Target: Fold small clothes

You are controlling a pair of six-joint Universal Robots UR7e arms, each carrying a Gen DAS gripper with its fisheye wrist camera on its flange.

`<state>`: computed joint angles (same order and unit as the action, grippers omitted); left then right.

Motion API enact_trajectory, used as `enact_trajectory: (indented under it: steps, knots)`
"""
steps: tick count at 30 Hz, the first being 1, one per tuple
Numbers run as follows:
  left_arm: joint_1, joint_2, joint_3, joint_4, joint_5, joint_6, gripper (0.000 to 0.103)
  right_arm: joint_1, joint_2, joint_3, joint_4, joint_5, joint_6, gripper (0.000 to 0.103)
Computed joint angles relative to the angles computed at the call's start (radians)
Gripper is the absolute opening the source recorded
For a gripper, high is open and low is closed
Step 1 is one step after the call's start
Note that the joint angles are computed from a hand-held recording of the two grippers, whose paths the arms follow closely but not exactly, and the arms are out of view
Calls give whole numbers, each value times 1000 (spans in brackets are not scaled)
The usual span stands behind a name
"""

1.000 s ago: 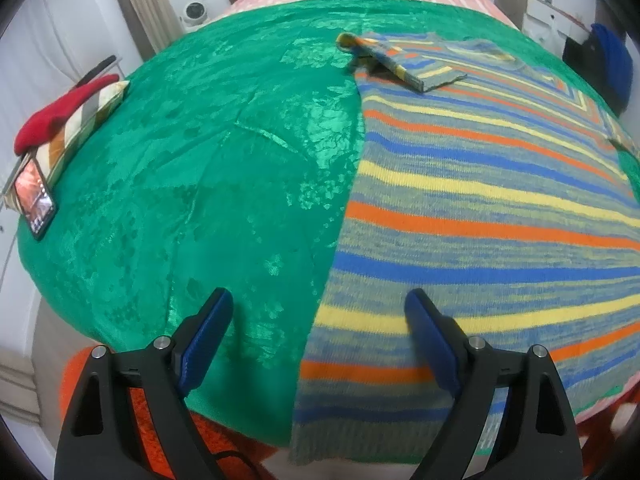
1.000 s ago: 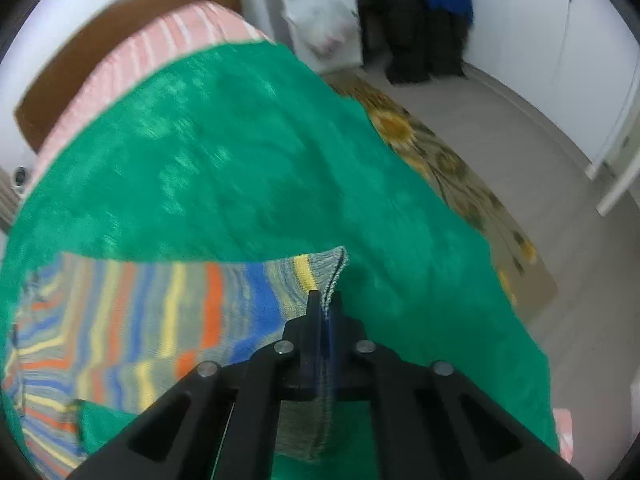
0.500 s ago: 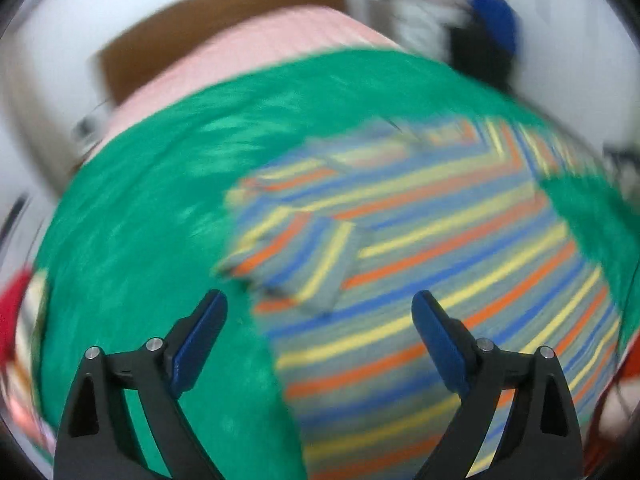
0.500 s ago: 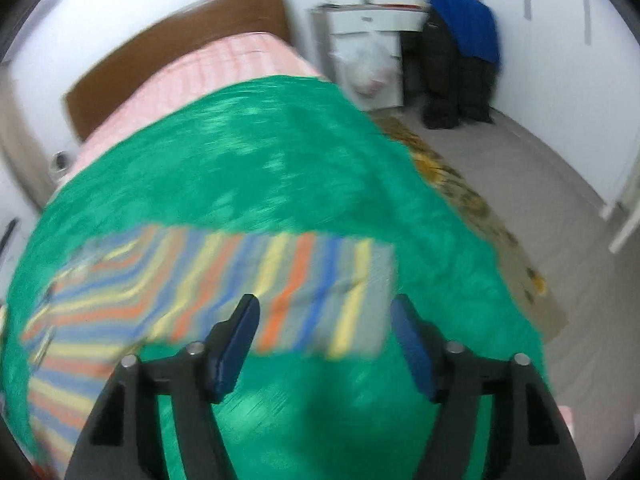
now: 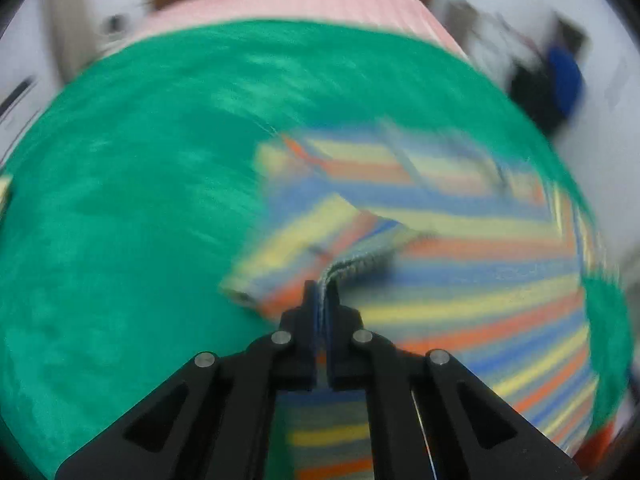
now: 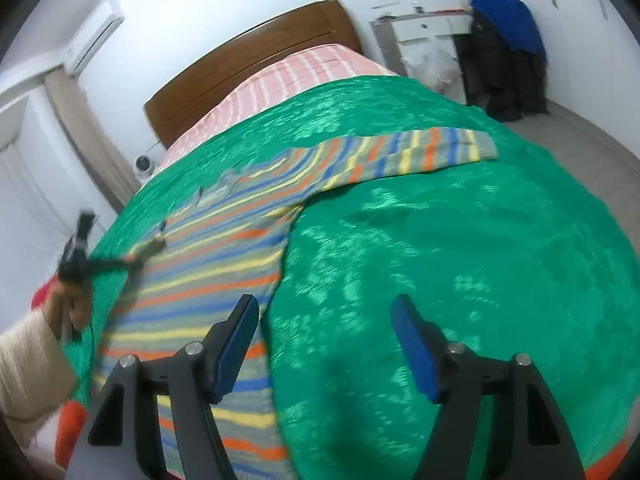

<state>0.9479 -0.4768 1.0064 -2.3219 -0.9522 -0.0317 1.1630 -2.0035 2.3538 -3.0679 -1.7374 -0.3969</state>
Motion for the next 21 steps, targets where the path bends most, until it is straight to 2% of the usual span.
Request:
enact_trajectory:
  steps: [3, 4, 8, 10, 13, 17, 21]
  knots:
    - [39, -32, -42, -50, 85, -151, 1, 33, 35, -8, -34, -33, -50, 68]
    - [53, -41, -56, -50, 153, -206, 1, 33, 43, -10, -33, -28, -51, 68]
    - [92, -30, -117, 40, 347, -315, 0, 24, 68, -10, -27, -29, -36, 68]
    - [109, -22, -132, 94, 415, -346, 0, 18, 76, -6, -23, -36, -31, 68]
    - [125, -36, -104, 99, 455, -391, 0, 13, 82, -3, -21, -51, -26, 68]
    - [139, -84, -10, 81, 432, -454, 0, 16, 82, -3, -19, -72, -16, 68]
    - [154, -77, -9, 143, 414, -511, 0, 20, 100, -9, -17, -95, -27, 68]
